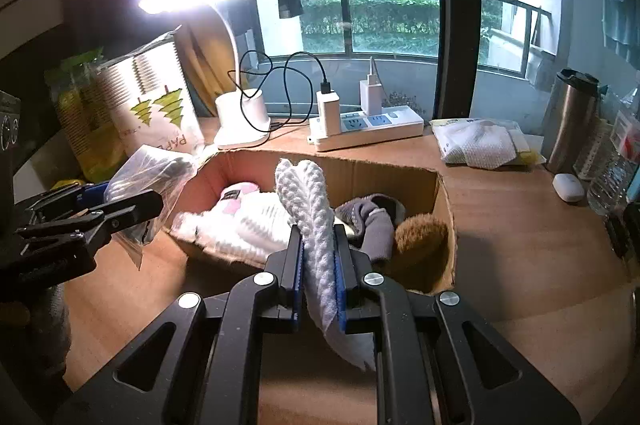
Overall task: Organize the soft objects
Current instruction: 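Carry the swab bag with the left tool while the right tool carries the knit item into the box, then open both tools to release the items into the box and withdraw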
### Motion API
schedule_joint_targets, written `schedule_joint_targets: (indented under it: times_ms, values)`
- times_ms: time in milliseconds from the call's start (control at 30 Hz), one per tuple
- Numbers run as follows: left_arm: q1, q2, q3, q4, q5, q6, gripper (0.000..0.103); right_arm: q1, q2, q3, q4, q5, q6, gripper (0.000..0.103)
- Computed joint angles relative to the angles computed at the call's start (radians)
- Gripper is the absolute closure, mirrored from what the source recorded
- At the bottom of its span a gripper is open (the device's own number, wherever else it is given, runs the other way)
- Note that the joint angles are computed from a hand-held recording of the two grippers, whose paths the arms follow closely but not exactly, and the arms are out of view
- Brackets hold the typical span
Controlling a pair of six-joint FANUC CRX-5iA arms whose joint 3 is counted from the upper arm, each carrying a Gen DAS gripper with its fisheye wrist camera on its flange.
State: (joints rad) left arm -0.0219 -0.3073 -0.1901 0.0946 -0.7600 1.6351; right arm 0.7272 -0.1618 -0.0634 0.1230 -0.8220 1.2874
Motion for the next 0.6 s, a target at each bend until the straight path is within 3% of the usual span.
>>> schedule_joint_targets:
  times_ms: [267, 367, 600]
  values:
    - [0.041, 0.059, -0.017, 0.071, 0.059, -0.043, 0.053, -0.014, 0.067, 0.052, -0.012, 0.002, 0.033, 0.089]
    - [0.034, 0.093, 0.008, 0.026, 0.052, -0.009, 0.053, -0.017, 0.089, 0.066, -0.011, 0.006, 0.037, 0.089]
    - [0.035, 0.121, -0.005, 0.066, 0.073, -0.056, 0.052, -0.018, 0.147, 0.095, -0.026, -0.007, 0.051, 0.089]
